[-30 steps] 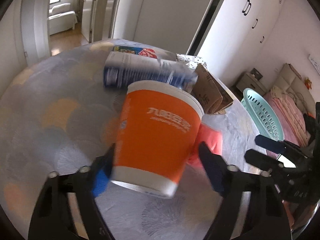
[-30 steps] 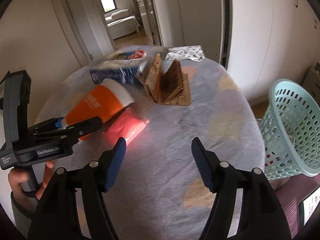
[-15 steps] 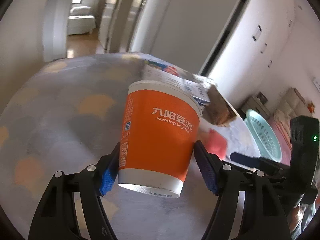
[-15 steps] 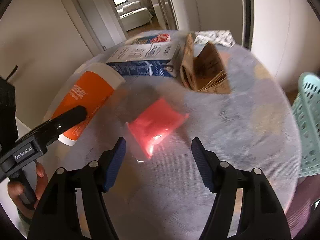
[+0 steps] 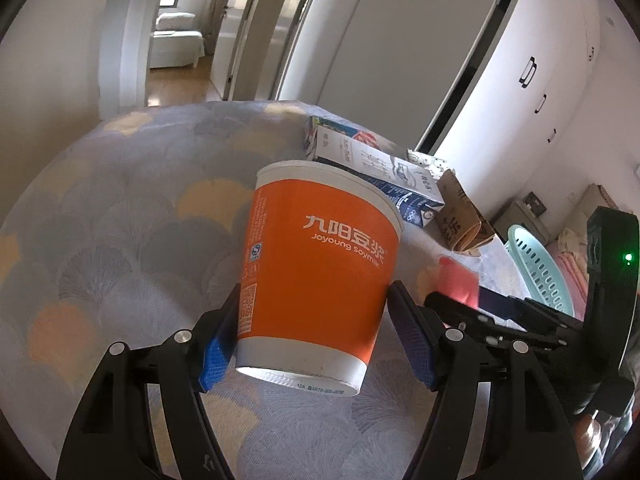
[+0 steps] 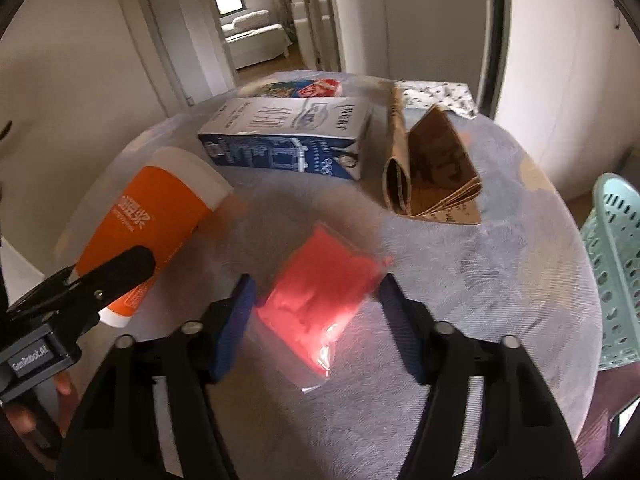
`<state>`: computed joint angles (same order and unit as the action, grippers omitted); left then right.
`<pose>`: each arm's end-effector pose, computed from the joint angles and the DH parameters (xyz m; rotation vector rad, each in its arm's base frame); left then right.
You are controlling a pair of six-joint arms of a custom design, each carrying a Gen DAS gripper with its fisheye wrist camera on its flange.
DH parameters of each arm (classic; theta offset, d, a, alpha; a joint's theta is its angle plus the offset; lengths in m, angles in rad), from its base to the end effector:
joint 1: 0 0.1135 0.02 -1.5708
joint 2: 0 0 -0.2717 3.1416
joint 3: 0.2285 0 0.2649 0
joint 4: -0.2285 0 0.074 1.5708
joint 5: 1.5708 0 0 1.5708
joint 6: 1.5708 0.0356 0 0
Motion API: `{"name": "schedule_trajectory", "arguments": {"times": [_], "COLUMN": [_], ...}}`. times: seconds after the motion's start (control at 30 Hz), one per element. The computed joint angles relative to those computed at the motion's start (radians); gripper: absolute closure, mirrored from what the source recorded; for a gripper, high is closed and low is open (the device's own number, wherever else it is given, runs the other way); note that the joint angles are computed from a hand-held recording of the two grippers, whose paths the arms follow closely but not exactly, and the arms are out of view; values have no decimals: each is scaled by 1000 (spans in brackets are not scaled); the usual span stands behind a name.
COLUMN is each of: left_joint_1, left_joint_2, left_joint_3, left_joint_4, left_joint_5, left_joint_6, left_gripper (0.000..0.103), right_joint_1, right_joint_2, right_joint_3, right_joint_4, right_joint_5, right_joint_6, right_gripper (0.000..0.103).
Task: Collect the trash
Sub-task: 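Grasp the orange paper cup with the left gripper while the right grasps the red packet, then carry the cup and red packet over the teal basket and release both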
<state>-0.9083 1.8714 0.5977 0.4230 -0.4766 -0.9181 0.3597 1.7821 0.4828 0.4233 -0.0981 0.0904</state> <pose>0.1993 -0.2289 0.0645 -0.2233 2.3167 -0.3465 0.2553 0.0997 0.0626 -0.3746 2.4387 0.3174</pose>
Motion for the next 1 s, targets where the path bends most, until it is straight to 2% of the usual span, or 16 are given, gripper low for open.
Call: {"name": "schedule_trajectory", "arguments": {"times": [0.07, 0.17, 0.27, 0.4, 0.5, 0.83, 0.93, 1.0], "left_joint_1": [-7, -19, -34, -48, -88, -164, -191, -205], "left_joint_2": [5, 11, 10, 8, 19, 125, 188, 229], "left_joint_3": [11, 29, 43, 36, 88, 343, 490, 577], "left_joint_4": [-19, -50, -80, -26, -71, -159, -265, -316], "left_joint_5": [-14, -38, -66, -36, -63, -46, -79, -94], "left_joint_6": [-2, 1, -3, -6, 11, 90, 125, 152], "left_gripper": [34, 34, 34, 34, 34, 34, 34, 34], "right_joint_1": [-6, -21, -58, -114, -194, -540, -665, -764], "right_joint_2": [2, -14, -54, -96, -147, -381, -404, -377], "right_joint_3": [-4, -30, -76, -110, -143, -205, -180, -118], "right_joint_4": [14, 42, 74, 105, 94, -31, -87, -175], "right_joint_5": [0, -19, -60, -109, -169, -334, -399, -466], "right_joint_6": [6, 5, -8, -18, -35, -172, -213, -233], "right_gripper": [62, 67, 67, 67, 67, 67, 67, 67]}}
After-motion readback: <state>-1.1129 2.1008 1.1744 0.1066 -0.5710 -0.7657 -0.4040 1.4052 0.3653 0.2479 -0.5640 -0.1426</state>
